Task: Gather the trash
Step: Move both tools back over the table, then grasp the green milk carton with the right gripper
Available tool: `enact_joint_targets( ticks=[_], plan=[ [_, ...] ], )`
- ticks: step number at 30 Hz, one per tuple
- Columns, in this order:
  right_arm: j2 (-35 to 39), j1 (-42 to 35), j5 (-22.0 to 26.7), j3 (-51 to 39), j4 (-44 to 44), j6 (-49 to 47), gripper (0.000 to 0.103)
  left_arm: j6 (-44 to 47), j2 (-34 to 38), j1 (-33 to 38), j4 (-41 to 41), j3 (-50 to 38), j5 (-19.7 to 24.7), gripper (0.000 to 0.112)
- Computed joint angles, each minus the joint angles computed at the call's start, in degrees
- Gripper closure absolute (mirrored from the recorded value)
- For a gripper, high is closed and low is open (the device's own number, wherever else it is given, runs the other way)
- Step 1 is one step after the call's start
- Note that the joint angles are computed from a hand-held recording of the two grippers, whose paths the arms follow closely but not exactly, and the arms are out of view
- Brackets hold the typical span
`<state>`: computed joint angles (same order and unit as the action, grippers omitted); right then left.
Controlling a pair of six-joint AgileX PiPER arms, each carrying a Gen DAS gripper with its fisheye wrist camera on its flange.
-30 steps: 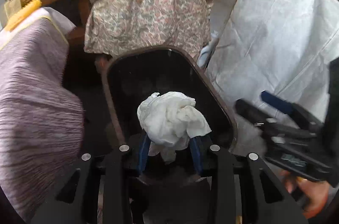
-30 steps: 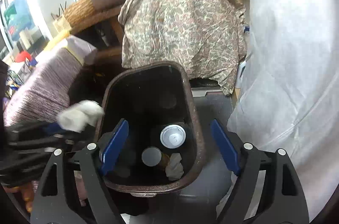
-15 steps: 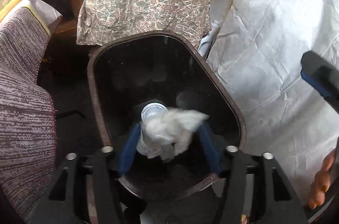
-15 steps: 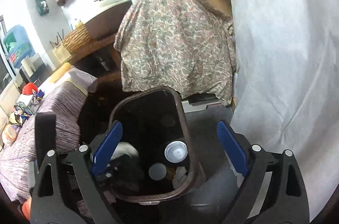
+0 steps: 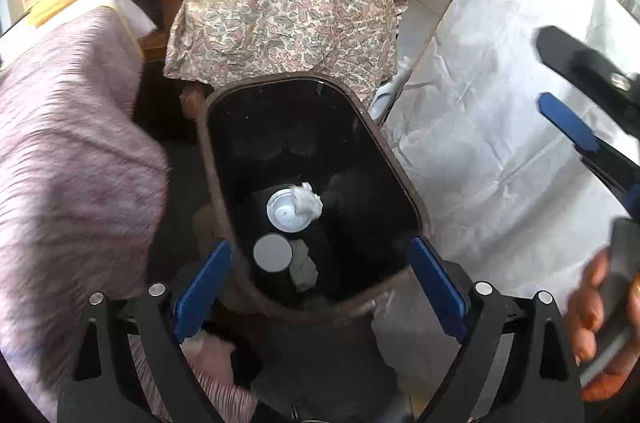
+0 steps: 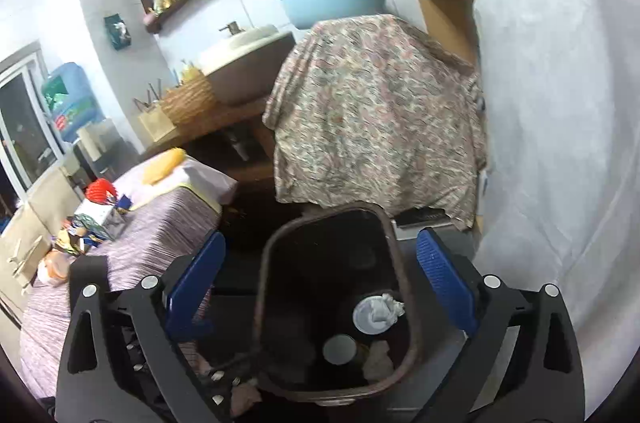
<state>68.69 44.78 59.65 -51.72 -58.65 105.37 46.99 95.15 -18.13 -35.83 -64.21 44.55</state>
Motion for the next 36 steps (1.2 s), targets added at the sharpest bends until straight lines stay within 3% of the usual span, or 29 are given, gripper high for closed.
enact_joint_targets(
  ticks=[10, 20, 28, 36],
  plan=[
    [6.4, -2.34, -8.11, -9.3, 2.57, -11.4, 0.008, 7.79, -14.51, 14.23, -4.33, 1.65, 11.91, 0.017],
    [22.3, -2.57, -20.55, -26.77, 14.24, -30.45, 0.008, 12.21, -17.36, 32.3, -6.48, -1.63, 14.97, 0.015],
    [36.27, -1.46, -18.62, -46.46, 26.72, -50.79, 0.008, 12.25, -13.39, 46.04, -6.82, -6.25, 15.54, 0.015],
    [50.54, -1.45, -7.22, -71.88, 34.45, -68.57, 0.008, 10.22, -8.81, 54.14, -6.4, -11.56, 15.32, 0.015]
  ],
)
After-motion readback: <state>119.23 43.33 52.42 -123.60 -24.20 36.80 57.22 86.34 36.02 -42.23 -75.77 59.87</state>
